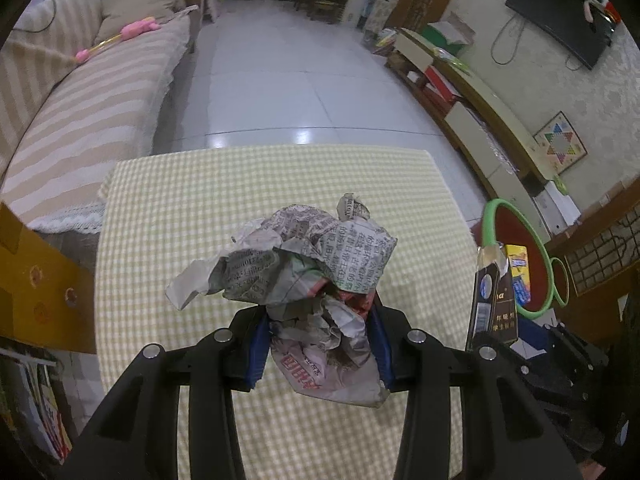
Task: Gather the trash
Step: 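Carry both held items over the bin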
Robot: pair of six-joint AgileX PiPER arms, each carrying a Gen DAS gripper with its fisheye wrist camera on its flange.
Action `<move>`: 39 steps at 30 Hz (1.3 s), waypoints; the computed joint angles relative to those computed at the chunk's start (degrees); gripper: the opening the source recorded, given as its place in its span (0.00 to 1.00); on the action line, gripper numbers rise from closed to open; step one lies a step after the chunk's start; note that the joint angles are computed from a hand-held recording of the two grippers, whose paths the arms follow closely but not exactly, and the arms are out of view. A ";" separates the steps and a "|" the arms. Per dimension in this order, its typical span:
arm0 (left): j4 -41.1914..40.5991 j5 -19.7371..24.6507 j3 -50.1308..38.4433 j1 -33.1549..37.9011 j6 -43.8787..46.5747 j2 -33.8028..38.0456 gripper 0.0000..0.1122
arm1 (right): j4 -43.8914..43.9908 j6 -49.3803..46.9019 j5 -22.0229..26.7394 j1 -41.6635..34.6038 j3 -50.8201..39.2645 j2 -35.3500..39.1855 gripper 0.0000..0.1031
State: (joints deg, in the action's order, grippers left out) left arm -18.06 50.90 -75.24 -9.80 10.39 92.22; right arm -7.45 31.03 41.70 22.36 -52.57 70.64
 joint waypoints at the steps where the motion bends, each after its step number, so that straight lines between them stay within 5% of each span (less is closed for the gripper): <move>1: 0.35 -0.06 -0.10 -0.84 -0.75 -0.16 0.35 | 0.61 -1.36 0.23 -1.27 0.19 -0.72 0.46; 20: 6.67 4.35 -16.52 -19.72 -15.30 7.66 0.36 | 22.42 -37.82 4.03 -35.12 -1.64 -4.50 0.46; 29: 8.58 8.48 -31.57 -27.75 -19.45 17.65 0.36 | 31.17 -52.90 6.89 -51.83 -5.04 0.15 0.46; 39: 8.92 17.20 -54.12 -33.62 -21.67 31.62 0.36 | 35.14 -60.94 7.36 -62.01 -8.33 6.27 0.46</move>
